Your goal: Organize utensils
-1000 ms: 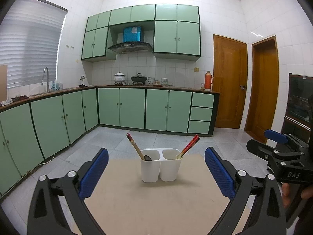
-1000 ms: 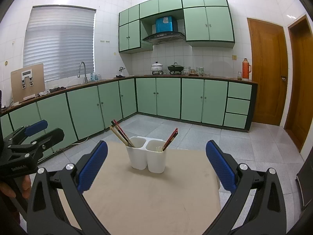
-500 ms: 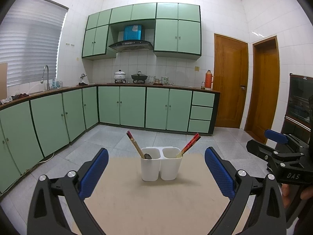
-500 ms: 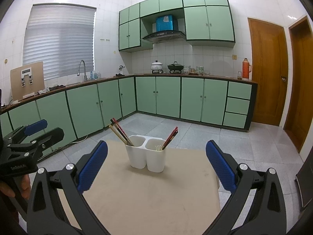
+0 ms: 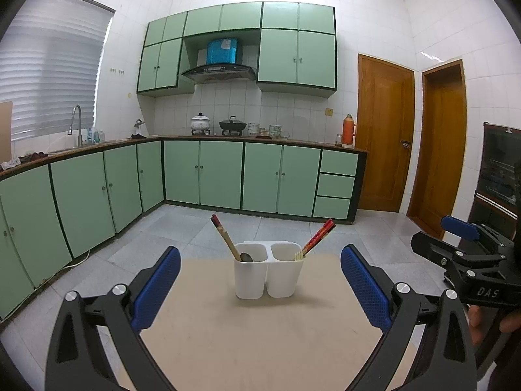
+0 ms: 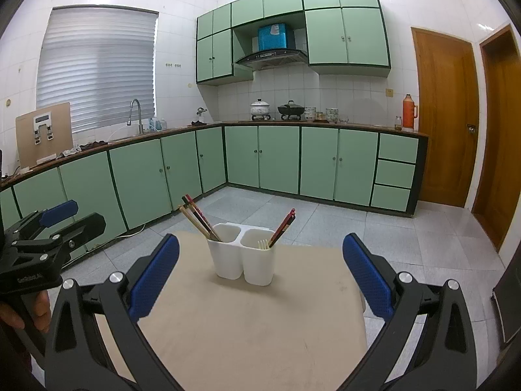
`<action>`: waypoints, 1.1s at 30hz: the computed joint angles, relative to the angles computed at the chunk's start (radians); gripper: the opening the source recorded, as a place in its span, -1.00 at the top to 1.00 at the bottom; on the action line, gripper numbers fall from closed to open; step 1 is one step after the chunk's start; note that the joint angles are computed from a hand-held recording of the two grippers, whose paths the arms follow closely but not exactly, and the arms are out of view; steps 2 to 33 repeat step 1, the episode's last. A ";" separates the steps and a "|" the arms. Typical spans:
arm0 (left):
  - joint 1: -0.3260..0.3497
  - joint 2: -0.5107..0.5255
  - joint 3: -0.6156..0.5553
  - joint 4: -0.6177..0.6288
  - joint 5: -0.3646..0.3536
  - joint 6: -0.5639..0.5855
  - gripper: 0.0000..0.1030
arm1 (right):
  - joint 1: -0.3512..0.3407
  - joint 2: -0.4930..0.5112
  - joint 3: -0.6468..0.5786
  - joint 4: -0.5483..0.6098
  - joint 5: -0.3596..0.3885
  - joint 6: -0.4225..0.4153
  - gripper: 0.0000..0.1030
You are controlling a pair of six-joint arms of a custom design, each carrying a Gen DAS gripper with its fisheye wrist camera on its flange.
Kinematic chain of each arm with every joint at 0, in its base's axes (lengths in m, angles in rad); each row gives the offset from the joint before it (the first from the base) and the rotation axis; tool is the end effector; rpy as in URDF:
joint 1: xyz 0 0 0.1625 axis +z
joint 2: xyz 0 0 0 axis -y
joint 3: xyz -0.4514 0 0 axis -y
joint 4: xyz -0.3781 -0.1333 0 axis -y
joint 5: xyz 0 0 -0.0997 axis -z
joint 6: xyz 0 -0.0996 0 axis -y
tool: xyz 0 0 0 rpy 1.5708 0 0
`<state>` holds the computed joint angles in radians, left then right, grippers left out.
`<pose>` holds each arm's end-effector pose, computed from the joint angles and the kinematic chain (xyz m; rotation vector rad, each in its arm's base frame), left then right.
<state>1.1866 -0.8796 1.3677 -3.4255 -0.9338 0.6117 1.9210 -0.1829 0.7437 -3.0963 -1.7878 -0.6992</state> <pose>-0.0915 -0.7400 0.4144 0.4705 1.9591 -1.5012 0.4141 -0.8077 0.0700 1.1272 -2.2316 1.2399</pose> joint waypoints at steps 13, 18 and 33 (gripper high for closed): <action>0.000 0.000 -0.001 0.002 0.001 -0.001 -0.88 | 0.000 -0.001 0.001 0.001 0.000 0.000 -0.89; 0.000 0.000 -0.001 0.002 0.001 -0.001 -0.88 | 0.000 -0.001 0.001 0.001 0.000 0.000 -0.89; 0.000 0.000 -0.001 0.002 0.001 -0.001 -0.88 | 0.000 -0.001 0.001 0.001 0.000 0.000 -0.89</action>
